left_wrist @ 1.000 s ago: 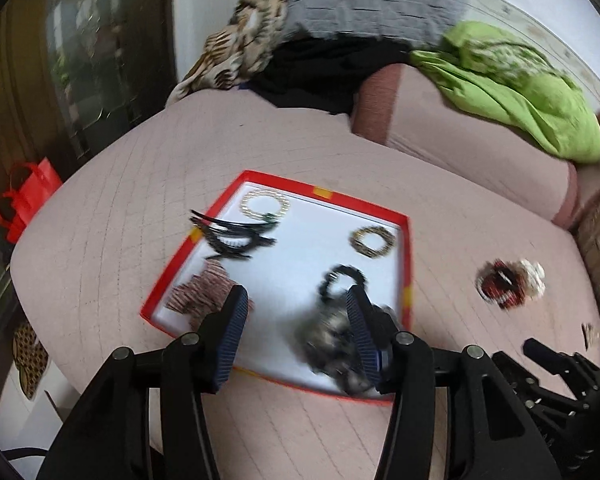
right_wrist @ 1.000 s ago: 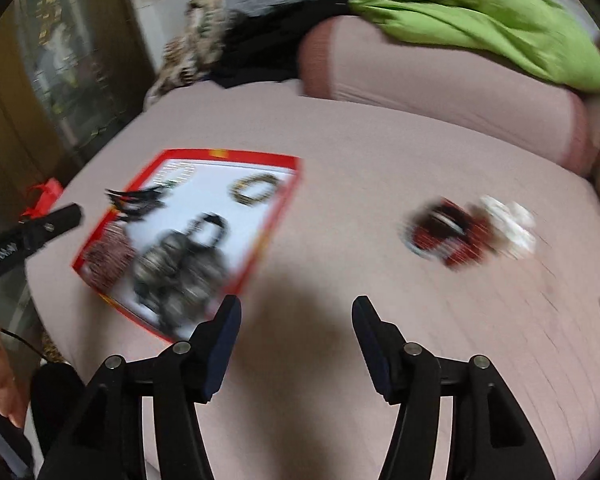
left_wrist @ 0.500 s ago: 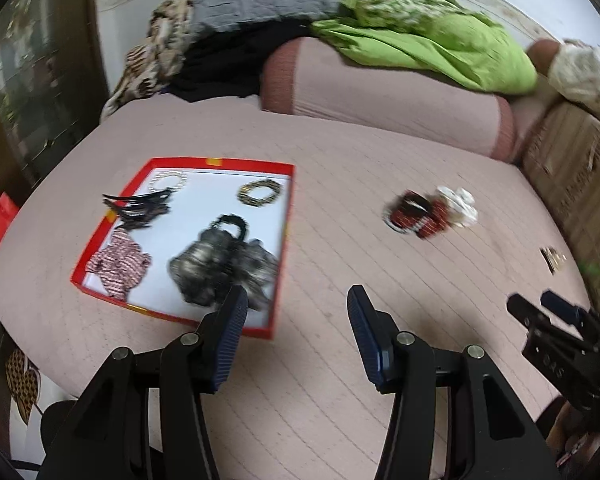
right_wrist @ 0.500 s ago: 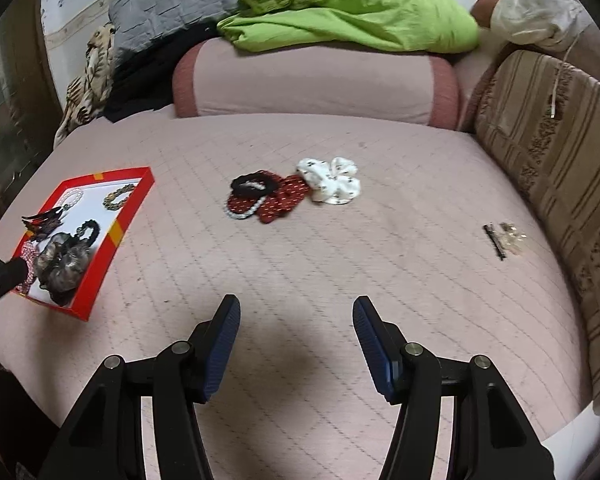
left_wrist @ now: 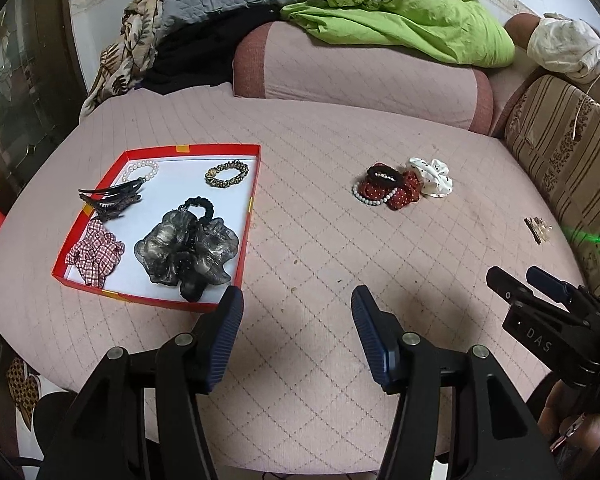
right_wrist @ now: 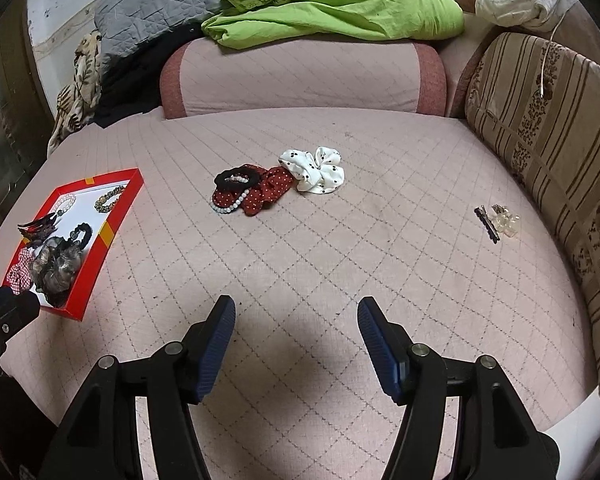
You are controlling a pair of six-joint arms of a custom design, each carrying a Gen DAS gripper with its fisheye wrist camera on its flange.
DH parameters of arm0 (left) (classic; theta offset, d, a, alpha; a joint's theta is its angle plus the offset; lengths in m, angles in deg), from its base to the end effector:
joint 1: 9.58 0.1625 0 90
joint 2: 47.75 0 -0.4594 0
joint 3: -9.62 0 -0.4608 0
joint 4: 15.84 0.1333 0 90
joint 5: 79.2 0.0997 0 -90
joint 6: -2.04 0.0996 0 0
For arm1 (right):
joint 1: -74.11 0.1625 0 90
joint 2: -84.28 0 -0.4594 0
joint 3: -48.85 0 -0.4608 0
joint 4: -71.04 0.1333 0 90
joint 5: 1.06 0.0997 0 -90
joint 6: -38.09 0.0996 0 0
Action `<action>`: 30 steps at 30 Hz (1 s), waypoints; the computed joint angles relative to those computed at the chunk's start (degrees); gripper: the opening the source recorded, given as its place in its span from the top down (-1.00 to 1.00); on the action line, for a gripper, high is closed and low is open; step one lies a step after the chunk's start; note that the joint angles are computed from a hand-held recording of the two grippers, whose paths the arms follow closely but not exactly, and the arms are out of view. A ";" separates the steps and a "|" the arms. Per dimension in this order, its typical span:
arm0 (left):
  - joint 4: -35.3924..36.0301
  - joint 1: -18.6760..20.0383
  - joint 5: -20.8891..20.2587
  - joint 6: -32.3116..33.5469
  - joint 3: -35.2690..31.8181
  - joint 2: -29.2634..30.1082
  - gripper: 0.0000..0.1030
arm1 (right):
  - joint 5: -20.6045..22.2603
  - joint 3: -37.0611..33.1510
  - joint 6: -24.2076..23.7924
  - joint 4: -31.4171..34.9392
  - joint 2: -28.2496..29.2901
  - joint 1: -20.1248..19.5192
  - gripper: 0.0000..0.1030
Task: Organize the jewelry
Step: 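Lift both open tools away from the tray toward the remaining pile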
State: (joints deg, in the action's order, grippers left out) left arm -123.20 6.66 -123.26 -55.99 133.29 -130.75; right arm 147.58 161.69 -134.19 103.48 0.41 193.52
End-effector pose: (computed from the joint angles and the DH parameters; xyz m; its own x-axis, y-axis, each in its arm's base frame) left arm -0.3936 -0.3280 0.2151 -0.7064 0.1777 -0.6851 0.5335 0.7698 -0.3503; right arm 0.2333 -0.3156 0.3029 -0.7060 0.2023 0.6787 -0.3394 0.7445 -0.5749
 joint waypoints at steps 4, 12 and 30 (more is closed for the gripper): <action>0.48 0.41 -0.37 -0.07 -0.11 0.22 -0.07 | -1.14 0.26 0.45 0.10 -0.23 -0.93 -0.36; 0.43 1.43 -1.14 0.31 -0.12 1.23 -0.07 | -2.22 0.82 -0.20 -0.61 -0.51 -2.66 -0.36; -11.74 8.01 -3.93 12.94 -4.16 10.13 -0.08 | -8.90 3.01 -5.95 -4.82 -6.27 -12.62 -0.36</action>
